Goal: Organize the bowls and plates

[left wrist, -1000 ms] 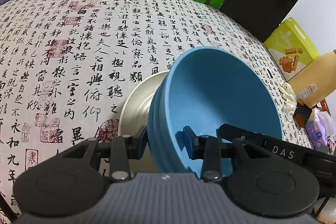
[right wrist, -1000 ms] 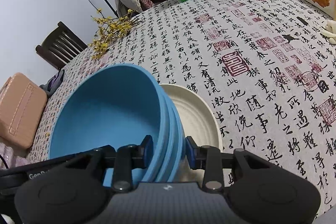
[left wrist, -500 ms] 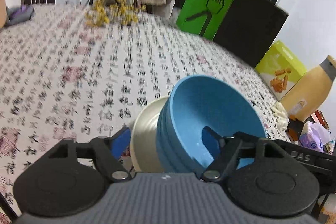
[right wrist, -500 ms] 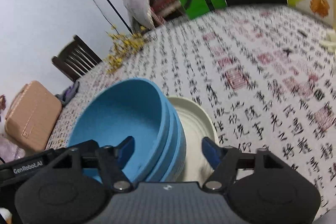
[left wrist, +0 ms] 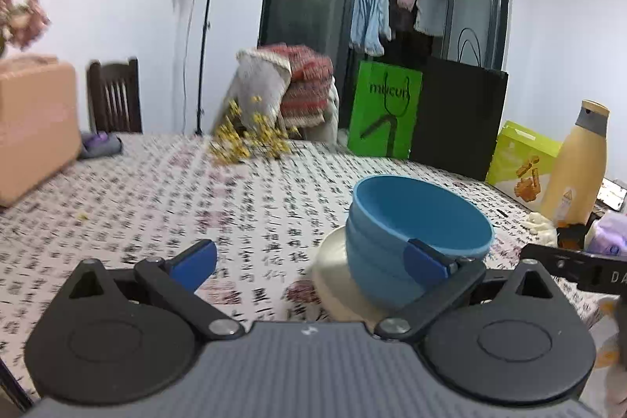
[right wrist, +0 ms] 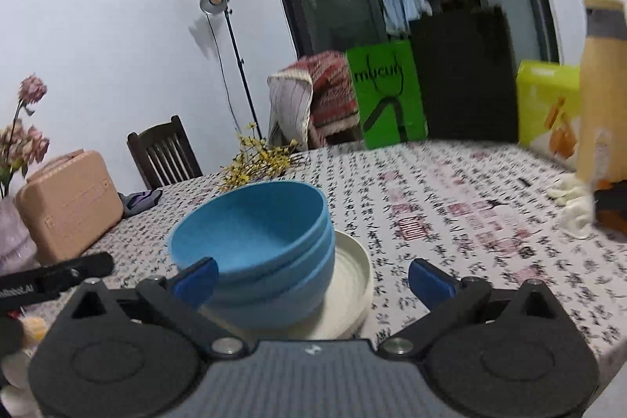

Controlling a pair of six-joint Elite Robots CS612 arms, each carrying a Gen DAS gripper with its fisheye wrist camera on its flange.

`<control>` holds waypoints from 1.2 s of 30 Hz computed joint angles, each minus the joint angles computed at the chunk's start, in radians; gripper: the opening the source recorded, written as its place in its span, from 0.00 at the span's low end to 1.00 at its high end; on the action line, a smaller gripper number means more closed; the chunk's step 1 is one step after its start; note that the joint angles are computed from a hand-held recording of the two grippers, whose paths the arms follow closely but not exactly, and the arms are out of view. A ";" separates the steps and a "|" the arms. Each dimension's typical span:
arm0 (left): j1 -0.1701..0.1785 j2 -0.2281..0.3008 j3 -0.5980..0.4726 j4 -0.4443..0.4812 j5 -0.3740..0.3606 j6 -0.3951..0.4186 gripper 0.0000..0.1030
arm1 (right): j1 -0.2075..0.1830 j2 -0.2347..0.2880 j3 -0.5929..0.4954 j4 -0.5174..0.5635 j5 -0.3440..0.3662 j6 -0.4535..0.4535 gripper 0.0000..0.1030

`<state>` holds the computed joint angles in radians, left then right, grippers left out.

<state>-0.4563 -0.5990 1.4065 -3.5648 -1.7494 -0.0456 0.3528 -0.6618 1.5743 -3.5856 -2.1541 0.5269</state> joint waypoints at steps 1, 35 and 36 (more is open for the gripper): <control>0.003 -0.005 0.020 -0.026 -0.005 0.002 1.00 | 0.010 0.002 0.005 -0.017 -0.022 -0.005 1.00; 0.061 -0.007 0.265 -0.409 -0.081 0.048 1.00 | 0.165 0.046 0.058 -0.157 -0.274 -0.098 1.00; 0.061 -0.007 0.266 -0.404 -0.082 0.050 1.00 | 0.165 0.046 0.058 -0.154 -0.275 -0.096 1.00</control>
